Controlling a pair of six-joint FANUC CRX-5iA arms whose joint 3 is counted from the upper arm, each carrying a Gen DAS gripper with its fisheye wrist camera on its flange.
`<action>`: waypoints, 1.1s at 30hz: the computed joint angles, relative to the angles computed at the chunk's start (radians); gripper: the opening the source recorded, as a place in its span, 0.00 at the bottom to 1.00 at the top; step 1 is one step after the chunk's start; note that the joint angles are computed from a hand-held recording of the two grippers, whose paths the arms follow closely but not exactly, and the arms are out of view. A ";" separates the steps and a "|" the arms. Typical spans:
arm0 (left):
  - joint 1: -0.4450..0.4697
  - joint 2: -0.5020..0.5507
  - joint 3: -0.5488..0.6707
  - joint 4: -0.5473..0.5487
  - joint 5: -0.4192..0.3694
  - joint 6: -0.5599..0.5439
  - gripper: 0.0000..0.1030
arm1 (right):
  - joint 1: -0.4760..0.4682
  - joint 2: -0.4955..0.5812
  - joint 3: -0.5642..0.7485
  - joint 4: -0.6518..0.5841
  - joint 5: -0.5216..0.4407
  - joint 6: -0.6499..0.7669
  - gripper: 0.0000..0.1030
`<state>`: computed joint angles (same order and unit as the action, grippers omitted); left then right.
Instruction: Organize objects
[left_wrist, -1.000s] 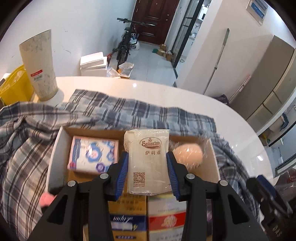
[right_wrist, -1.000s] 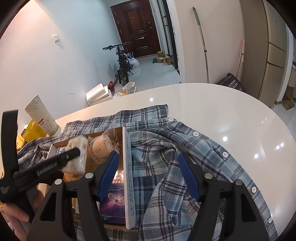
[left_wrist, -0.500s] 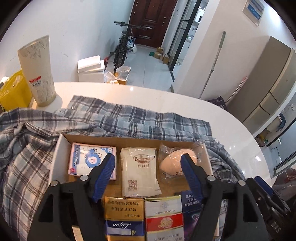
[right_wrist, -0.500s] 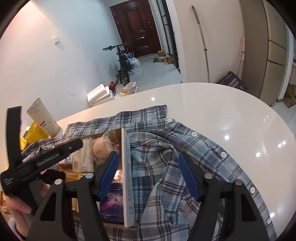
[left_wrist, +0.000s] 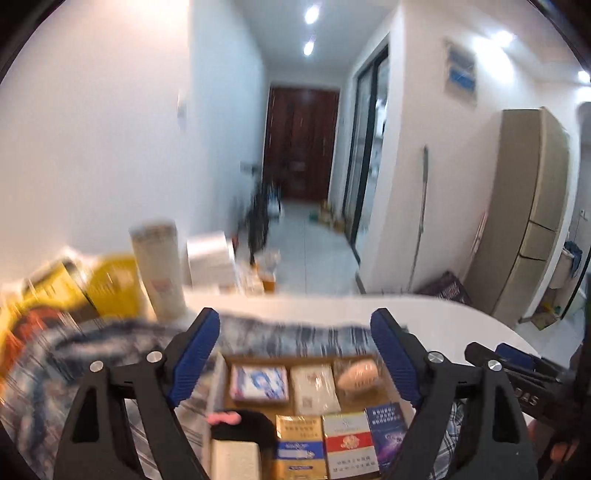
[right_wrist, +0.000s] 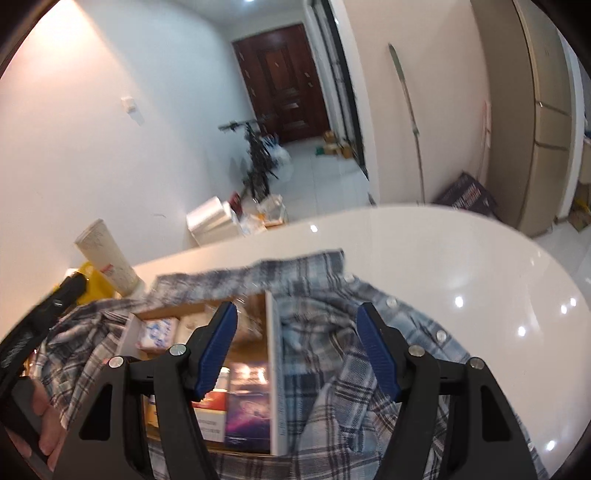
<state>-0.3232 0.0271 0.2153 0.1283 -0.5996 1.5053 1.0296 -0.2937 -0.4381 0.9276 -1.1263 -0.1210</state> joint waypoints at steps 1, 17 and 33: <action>-0.001 -0.021 -0.017 -0.009 0.026 -0.008 0.83 | 0.012 -0.001 0.004 0.017 -0.012 0.002 0.65; 0.060 -0.338 -0.329 0.276 0.277 -0.318 0.87 | 0.237 -0.059 0.014 0.215 -0.213 -0.002 0.73; 0.004 -0.559 -0.585 0.892 0.386 -0.917 1.00 | 0.504 0.032 0.052 0.521 -0.517 0.009 1.00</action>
<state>-0.3193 -0.5318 -0.3694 1.0202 -0.2133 0.5887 1.5340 -0.2617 -0.3856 1.4484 -1.6432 -0.1119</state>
